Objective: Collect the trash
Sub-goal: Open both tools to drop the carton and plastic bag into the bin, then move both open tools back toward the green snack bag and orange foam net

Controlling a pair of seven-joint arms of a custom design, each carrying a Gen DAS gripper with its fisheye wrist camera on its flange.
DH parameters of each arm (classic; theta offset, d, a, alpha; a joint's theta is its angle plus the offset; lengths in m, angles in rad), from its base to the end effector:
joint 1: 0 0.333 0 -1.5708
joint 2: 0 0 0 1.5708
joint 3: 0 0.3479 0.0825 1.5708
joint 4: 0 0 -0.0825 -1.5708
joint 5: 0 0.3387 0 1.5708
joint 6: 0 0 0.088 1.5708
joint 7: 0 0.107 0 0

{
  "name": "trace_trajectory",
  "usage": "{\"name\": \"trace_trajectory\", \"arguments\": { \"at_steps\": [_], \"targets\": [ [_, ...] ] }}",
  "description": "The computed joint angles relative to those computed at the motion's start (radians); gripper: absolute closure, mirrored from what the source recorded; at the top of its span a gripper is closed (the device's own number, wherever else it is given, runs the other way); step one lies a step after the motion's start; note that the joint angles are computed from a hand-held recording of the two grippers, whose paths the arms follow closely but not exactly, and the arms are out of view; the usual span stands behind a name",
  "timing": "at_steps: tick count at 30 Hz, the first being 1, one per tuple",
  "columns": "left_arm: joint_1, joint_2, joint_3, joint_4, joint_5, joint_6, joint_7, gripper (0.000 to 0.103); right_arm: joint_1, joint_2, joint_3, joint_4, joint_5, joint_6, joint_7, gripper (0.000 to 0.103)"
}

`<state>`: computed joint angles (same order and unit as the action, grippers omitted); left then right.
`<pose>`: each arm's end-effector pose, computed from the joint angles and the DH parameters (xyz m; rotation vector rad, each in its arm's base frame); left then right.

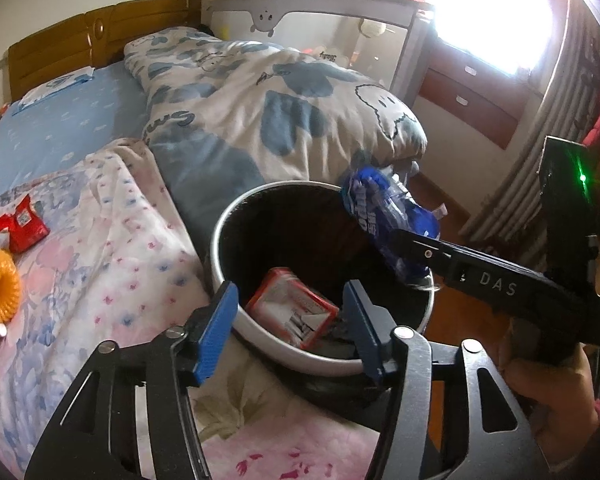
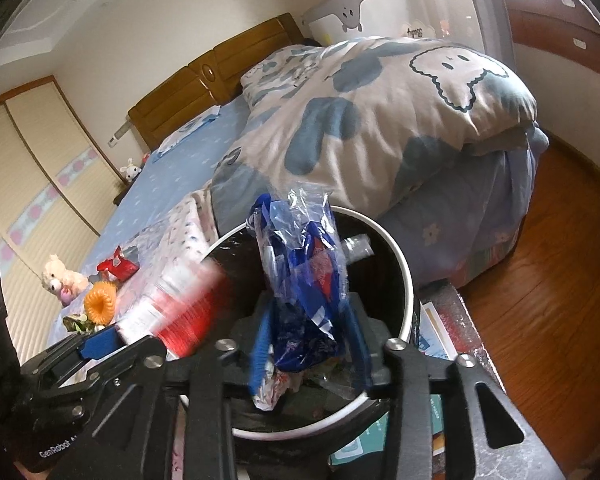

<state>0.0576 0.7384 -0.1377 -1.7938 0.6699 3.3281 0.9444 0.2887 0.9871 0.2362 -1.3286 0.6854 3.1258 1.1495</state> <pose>0.6723 -0.1004 0.2886 -1.7493 1.9118 -0.9306 0.7168 0.2748 0.2631 -1.6890 1.5677 -0.2178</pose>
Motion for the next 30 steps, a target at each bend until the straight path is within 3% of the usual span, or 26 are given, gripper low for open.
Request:
{"name": "trace_trajectory", "arguments": {
  "at_steps": [7,10,14,23,30],
  "targets": [
    [-0.026,-0.043,0.079,-0.093,-0.027,0.065,-0.05,0.039,-0.015,-0.006,0.035,-0.016,0.012,0.027,-0.019,0.036],
    [-0.027,-0.062,0.111,-0.146,-0.042,0.093,-0.073,0.039,-0.015,-0.008,0.051,-0.021,0.016,0.037,-0.029,0.034],
    [-0.044,-0.088,0.173,-0.219,-0.075,0.135,-0.091,0.038,-0.007,-0.011,0.078,-0.028,0.017,0.057,-0.05,0.023],
    [-0.022,-0.133,0.242,-0.354,-0.167,0.203,-0.095,0.036,0.028,0.0,0.121,-0.002,0.006,0.043,-0.103,0.016],
    [0.005,-0.148,0.274,-0.426,-0.23,0.24,-0.077,0.036,0.103,0.037,0.076,0.083,-0.013,-0.038,-0.091,0.016]
  ]
}}
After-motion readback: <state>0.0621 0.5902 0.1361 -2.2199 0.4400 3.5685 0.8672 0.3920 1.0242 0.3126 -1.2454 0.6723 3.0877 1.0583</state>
